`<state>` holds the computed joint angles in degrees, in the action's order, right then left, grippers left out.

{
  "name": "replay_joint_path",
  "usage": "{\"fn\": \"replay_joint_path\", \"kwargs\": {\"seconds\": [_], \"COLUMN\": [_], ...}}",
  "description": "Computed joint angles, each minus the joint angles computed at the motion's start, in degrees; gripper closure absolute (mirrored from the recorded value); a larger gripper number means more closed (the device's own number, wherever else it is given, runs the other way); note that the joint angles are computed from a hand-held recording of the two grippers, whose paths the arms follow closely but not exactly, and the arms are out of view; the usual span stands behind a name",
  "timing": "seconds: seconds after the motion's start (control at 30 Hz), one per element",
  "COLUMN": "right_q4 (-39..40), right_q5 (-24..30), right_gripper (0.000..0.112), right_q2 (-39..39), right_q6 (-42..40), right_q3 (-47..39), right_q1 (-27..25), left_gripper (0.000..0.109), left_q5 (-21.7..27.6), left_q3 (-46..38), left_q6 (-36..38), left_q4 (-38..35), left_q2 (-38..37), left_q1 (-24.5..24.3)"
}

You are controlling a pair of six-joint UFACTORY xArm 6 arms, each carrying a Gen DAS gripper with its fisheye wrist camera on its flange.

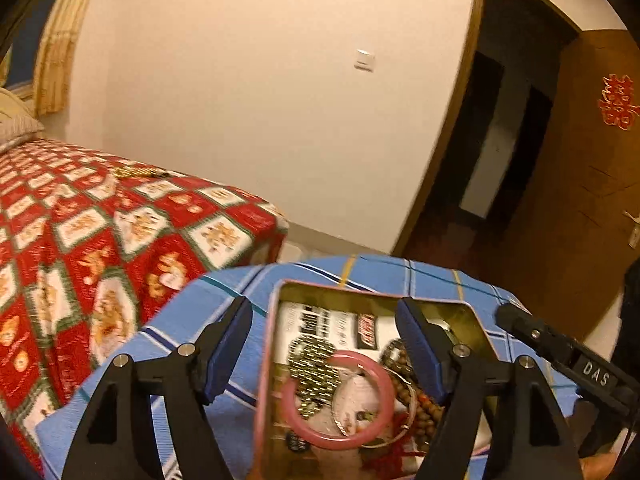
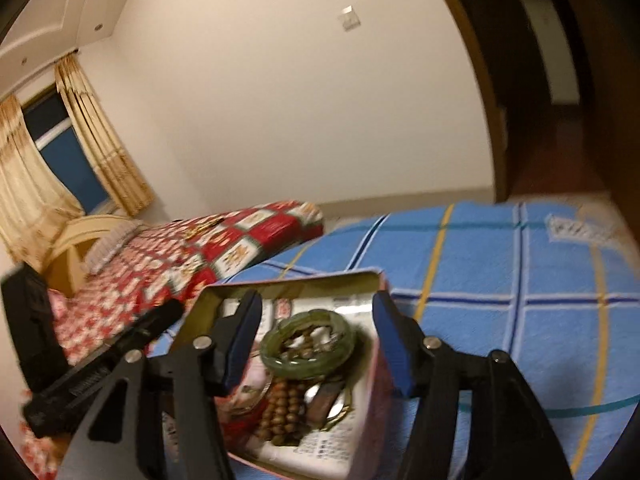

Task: Organize jewelry
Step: 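Withdraw both tools from the tin toward the pearl necklace and ring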

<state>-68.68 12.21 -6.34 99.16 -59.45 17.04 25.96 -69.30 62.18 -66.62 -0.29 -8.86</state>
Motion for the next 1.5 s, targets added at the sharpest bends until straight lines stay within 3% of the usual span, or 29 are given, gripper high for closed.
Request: {"fn": "replay_joint_path", "kwargs": {"seconds": [0.13, 0.43, 0.7, 1.07, 1.5], "right_q4": [-3.2, -3.9, -4.2, -2.7, -2.8], "right_q5": [10.1, 10.3, 12.7, 16.5, 20.7], "right_gripper": [0.05, 0.045, 0.045, 0.044, 0.044], "right_q2": [-1.3, -1.2, -5.0, -13.5, -17.9], "right_q6": [1.0, 2.6, 1.9, 3.7, 4.3], "right_q3": [-0.3, -0.3, 2.8, 11.4, 15.5], "right_q1": [3.1, 2.7, 5.8, 10.6, 16.3], "left_gripper": [0.034, 0.034, 0.034, 0.034, 0.034], "left_q5": [-2.5, -5.4, 2.2, 6.2, 10.9], "left_q3": [0.1, 3.4, 10.8, 21.0, 27.2], "left_q6": [-0.5, 4.6, 2.8, 0.9, 0.3], "left_q4": [0.2, -1.1, -1.9, 1.5, 4.5], "left_q2": [0.4, -3.1, -10.8, -21.5, -28.3], "left_q1": [-0.2, -0.5, 5.0, 9.6, 13.3]}}
